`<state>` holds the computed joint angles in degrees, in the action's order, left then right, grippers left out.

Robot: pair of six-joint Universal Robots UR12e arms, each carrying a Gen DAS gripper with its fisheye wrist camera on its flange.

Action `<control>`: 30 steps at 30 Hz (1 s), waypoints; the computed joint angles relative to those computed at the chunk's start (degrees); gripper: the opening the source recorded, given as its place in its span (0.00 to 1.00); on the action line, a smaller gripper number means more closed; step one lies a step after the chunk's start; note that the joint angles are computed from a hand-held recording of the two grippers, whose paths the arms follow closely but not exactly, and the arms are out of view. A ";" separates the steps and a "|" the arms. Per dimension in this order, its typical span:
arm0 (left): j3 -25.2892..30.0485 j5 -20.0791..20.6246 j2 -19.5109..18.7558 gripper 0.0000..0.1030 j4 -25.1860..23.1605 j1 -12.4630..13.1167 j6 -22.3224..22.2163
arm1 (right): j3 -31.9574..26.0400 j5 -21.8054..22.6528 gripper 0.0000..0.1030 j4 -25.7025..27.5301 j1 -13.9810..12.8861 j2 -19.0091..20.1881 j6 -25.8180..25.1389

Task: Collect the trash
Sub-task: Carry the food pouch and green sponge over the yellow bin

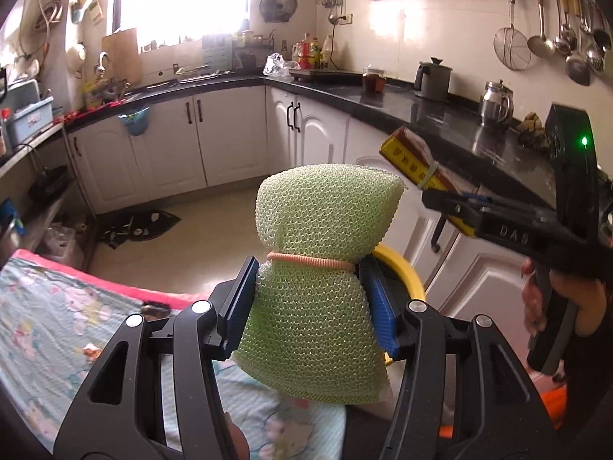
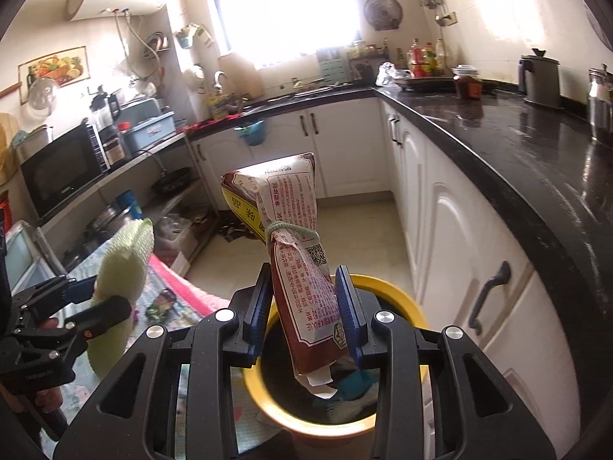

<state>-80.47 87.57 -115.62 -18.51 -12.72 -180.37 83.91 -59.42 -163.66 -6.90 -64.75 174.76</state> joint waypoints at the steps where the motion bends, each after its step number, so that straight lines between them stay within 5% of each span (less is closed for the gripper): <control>1: 0.55 -0.18 -0.47 0.45 0.08 -0.11 -0.64 | -0.04 -0.54 0.31 -0.11 -0.04 0.14 0.28; 15: 4.74 -1.37 -4.34 0.46 -1.61 -0.10 -6.64 | -0.44 -3.48 0.31 1.46 0.31 1.71 0.36; 30: 9.14 -3.66 -8.85 0.47 -5.85 0.07 -11.64 | -2.46 -5.31 0.31 8.78 0.95 4.90 -0.54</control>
